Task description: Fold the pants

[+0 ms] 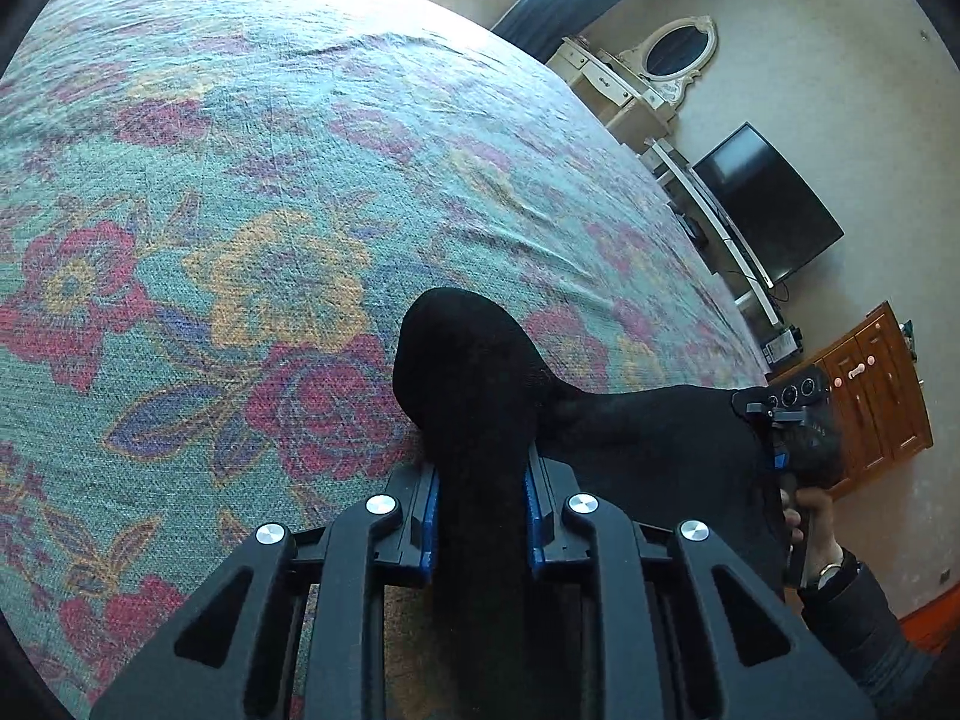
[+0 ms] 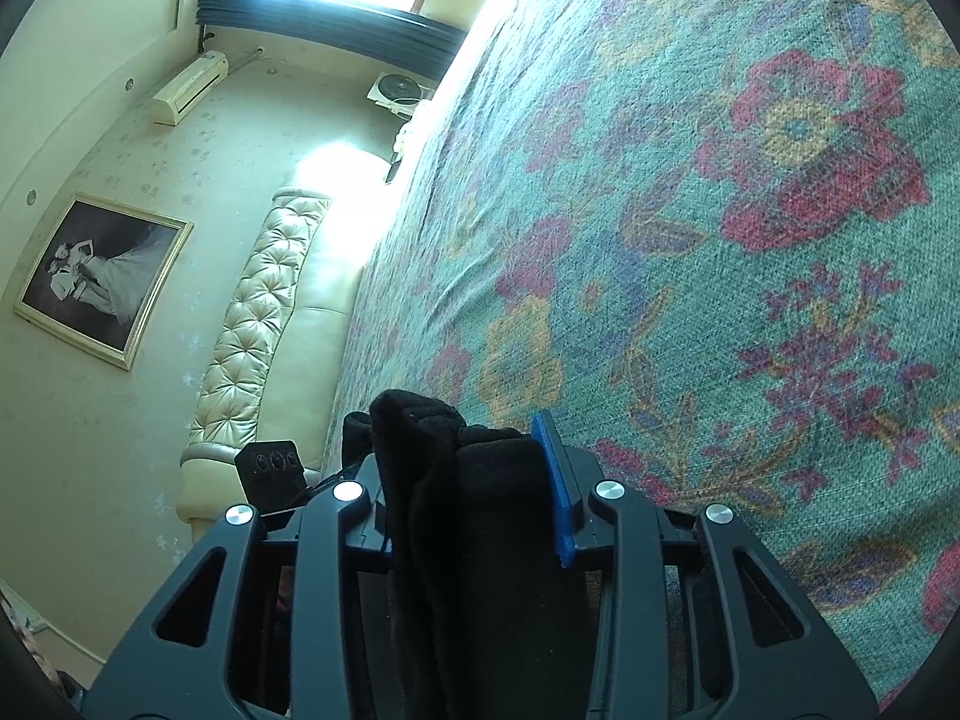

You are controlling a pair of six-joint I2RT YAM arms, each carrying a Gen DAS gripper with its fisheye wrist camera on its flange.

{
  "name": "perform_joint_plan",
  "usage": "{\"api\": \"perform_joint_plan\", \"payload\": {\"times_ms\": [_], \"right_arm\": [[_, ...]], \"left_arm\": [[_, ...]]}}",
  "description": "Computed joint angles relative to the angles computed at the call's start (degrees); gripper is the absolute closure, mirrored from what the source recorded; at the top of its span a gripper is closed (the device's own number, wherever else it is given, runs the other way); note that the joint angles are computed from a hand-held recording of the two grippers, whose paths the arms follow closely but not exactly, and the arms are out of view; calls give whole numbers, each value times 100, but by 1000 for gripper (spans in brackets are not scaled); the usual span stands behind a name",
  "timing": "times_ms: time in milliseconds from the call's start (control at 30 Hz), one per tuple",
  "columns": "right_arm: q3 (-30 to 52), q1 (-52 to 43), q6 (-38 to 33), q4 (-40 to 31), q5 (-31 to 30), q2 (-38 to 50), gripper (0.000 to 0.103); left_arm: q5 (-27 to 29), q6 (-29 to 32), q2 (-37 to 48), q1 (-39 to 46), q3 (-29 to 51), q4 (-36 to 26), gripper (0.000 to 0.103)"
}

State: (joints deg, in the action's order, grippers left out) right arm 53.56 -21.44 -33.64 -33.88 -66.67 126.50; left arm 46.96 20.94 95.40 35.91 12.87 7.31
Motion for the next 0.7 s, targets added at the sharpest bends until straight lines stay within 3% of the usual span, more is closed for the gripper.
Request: {"api": "perform_joint_plan", "payload": {"times_ms": [300,700], "right_arm": [[-340,364,819,766,-73,-412,69],[-695,1374,3380,3306,-222,-470,69]], "left_arm": [[-9,326,-413,267,78,-481,82],[-121,435,-267,595,387,-706,82]]}}
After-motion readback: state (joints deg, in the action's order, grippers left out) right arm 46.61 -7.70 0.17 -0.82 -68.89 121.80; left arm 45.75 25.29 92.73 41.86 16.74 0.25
